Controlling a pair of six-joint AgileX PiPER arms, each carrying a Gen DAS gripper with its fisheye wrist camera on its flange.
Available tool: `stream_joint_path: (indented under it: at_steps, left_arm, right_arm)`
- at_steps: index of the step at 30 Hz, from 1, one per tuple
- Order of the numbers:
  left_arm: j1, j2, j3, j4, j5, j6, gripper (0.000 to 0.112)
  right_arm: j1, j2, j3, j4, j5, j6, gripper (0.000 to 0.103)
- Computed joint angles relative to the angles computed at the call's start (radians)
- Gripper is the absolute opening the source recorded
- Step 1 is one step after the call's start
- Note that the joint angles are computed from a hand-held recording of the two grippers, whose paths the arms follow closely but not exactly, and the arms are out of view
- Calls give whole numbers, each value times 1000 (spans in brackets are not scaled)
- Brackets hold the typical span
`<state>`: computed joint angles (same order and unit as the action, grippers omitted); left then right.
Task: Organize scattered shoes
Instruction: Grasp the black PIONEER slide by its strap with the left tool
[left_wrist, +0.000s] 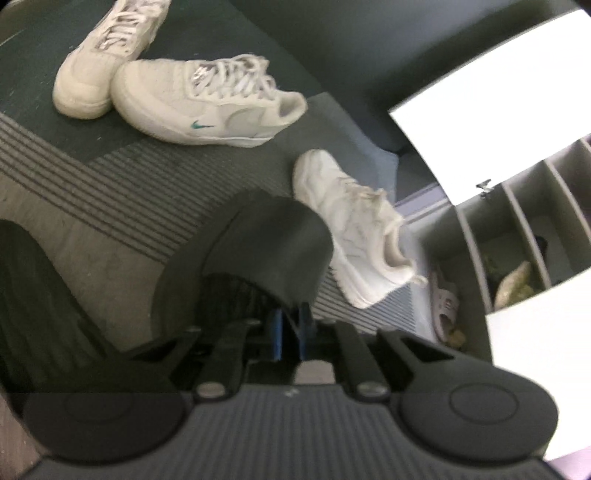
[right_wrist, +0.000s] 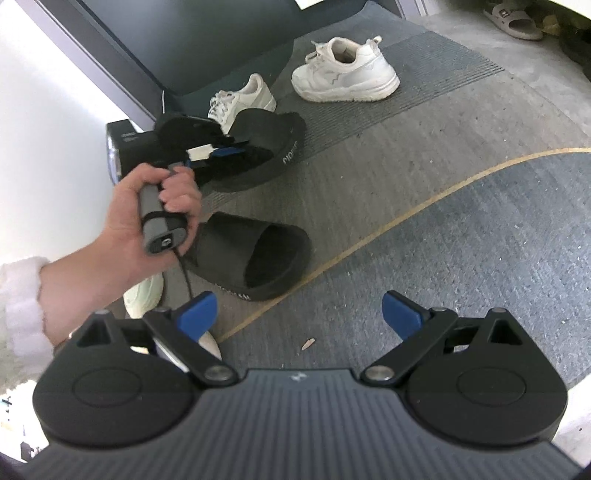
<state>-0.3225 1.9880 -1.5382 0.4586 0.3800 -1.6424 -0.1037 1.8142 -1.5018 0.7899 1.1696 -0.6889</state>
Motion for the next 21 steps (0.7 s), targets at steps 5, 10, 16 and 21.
stream_joint_path:
  at_steps: [5, 10, 16, 21]
  left_arm:
    - [-51, -51, 2, -60, 3, 96, 9]
    - [-123, -107, 0, -94, 51, 134, 9]
    - [-231, -192, 41, -123, 122, 169, 9]
    - [-338, -275, 132, -53, 128, -3, 9]
  right_arm:
    - [-32, -27, 16, 26, -22, -19, 98]
    - [-88, -45, 26, 51, -35, -39, 98]
    - [-169, -93, 107, 126, -150, -62, 98]
    - [-207, -91, 117, 171, -181, -86, 98]
